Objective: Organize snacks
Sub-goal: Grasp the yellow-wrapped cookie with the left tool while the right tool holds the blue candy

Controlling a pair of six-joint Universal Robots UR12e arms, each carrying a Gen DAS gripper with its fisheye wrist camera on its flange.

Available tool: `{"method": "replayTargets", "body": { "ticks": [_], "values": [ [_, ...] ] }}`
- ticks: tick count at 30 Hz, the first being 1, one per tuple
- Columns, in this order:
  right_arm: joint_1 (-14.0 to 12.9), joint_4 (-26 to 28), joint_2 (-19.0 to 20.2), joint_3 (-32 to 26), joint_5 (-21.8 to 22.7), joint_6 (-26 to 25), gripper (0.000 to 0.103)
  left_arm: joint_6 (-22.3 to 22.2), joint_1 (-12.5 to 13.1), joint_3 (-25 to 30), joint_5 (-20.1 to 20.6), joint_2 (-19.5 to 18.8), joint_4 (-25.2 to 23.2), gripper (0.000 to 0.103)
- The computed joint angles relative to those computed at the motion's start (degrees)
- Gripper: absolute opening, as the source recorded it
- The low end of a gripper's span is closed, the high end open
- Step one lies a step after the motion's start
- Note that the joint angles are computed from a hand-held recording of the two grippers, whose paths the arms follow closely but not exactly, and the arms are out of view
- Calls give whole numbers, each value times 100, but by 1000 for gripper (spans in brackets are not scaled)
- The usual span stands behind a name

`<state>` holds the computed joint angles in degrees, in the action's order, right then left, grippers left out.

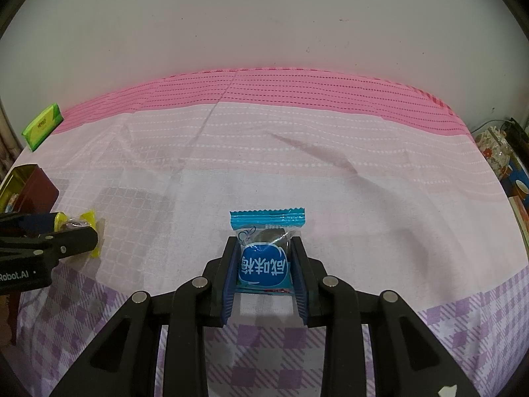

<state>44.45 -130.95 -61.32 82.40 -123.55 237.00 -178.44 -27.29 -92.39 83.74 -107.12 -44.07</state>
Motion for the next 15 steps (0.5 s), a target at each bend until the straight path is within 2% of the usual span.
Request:
{"method": "replayTargets", "body": {
  "ticks": [7, 15],
  "values": [
    [0, 0, -4, 5, -2, 1, 29, -35, 91, -153, -263, 116, 74, 39],
    [2, 2, -3, 1, -2, 4, 29, -33, 179, -398, -457, 336, 38, 32]
  ]
}}
